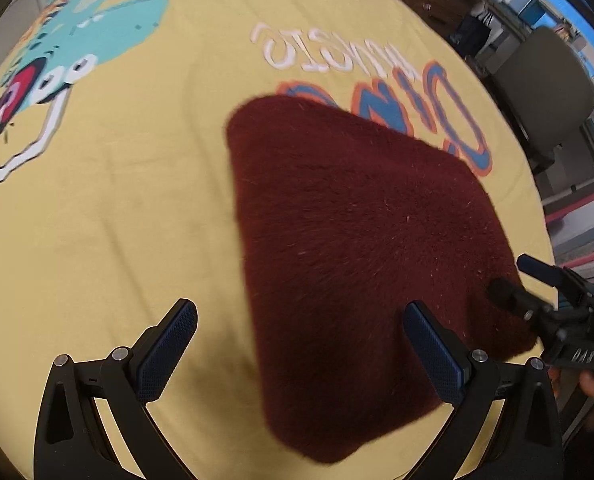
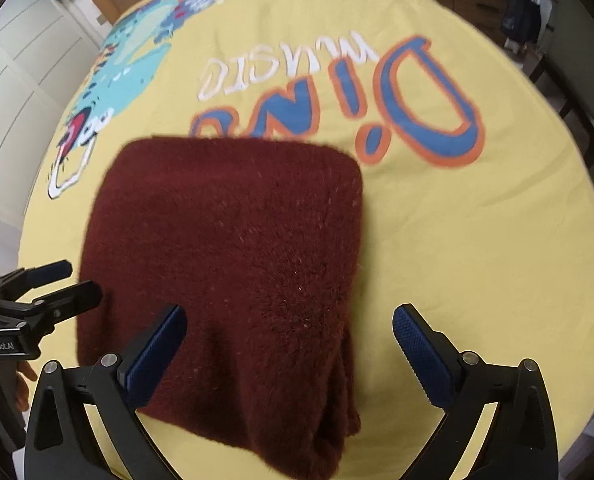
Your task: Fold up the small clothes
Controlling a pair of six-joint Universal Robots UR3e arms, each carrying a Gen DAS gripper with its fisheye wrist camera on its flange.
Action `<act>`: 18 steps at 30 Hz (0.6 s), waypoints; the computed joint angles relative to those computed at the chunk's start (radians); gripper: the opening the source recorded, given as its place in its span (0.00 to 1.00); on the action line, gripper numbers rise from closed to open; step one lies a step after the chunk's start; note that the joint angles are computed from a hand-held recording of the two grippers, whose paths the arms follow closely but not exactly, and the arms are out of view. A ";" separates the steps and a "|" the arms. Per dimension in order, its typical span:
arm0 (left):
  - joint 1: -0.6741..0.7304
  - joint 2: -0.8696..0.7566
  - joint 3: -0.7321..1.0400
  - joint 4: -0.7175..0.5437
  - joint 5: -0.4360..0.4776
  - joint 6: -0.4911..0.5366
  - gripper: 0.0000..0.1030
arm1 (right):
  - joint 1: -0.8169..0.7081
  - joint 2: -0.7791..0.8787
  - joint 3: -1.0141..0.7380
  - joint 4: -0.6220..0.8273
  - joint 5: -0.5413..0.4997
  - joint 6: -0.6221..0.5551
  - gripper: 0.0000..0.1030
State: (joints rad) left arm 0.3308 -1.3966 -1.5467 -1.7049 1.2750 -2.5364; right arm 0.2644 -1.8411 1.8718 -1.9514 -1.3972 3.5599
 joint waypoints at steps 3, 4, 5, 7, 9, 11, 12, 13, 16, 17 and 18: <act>-0.022 -0.006 -0.065 0.056 0.027 -0.043 0.99 | -0.010 0.005 0.084 -0.069 0.039 -0.013 1.00; -0.042 -0.016 -0.072 0.077 0.042 -0.058 0.99 | -0.012 0.000 0.115 -0.103 0.048 -0.012 1.00; -0.052 -0.013 -0.099 0.104 0.061 -0.054 0.99 | -0.016 -0.007 0.157 -0.148 0.060 -0.010 1.00; -0.057 -0.008 -0.142 0.137 0.074 -0.037 0.99 | -0.034 -0.026 0.227 -0.216 0.089 -0.009 1.00; -0.037 0.005 -0.177 0.155 0.059 -0.033 0.99 | -0.053 -0.046 0.287 -0.277 0.117 -0.003 1.00; -0.019 0.014 -0.206 0.171 0.043 -0.026 0.99 | -0.072 -0.056 0.325 -0.309 0.144 -0.003 1.00; -0.013 0.024 -0.224 0.180 0.040 -0.015 0.99 | -0.074 -0.050 0.333 -0.319 0.153 -0.006 1.00; -0.010 0.030 -0.240 0.191 0.038 -0.003 1.00 | -0.073 -0.046 0.333 -0.321 0.154 -0.009 1.00; 0.010 0.041 -0.269 0.201 0.019 0.022 1.00 | -0.049 -0.015 0.308 -0.315 0.131 0.023 0.99; 0.018 0.041 -0.273 0.196 0.011 0.025 1.00 | -0.044 -0.003 0.295 -0.303 0.132 0.040 0.98; 0.021 0.045 -0.275 0.190 0.005 0.026 1.00 | -0.043 0.006 0.287 -0.299 0.140 0.046 0.96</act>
